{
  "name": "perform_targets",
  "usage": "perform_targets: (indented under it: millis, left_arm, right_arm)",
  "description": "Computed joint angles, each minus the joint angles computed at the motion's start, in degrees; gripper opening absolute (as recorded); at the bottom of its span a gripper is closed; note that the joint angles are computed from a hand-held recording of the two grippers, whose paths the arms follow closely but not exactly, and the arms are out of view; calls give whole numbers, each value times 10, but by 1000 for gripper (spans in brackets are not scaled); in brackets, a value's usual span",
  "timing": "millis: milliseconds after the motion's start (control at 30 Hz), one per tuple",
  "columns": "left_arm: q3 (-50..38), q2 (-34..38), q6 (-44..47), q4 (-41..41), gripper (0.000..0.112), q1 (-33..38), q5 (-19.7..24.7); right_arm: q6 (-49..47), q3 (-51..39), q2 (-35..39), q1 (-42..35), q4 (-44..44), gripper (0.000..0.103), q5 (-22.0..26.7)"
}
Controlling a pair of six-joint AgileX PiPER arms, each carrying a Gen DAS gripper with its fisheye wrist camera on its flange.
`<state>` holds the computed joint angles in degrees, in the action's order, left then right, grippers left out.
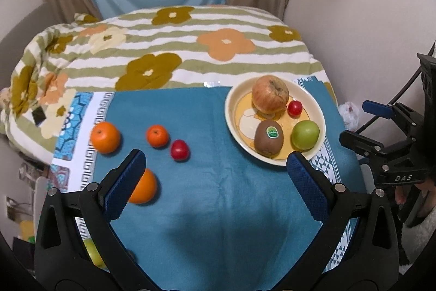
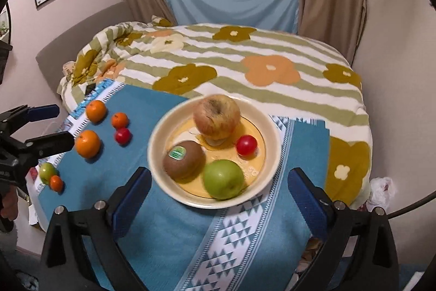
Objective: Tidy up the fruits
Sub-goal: 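Withdraw both tools from the plate toward the remaining oranges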
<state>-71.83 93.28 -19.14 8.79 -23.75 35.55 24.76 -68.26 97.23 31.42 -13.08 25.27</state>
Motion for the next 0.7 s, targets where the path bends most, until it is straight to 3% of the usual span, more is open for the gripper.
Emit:
perform_targets:
  millis: [300, 533, 700]
  left_arm:
    - [71, -119, 153, -99, 103, 116, 13]
    - [117, -179, 359, -223, 103, 272, 55]
    - [133, -181, 513, -316, 103, 394, 92]
  right_arm:
    - [96, -93, 20, 93, -26, 100, 75]
    - [152, -207, 90, 167, -64, 100, 130]
    - [182, -295, 154, 198, -63, 100, 161]
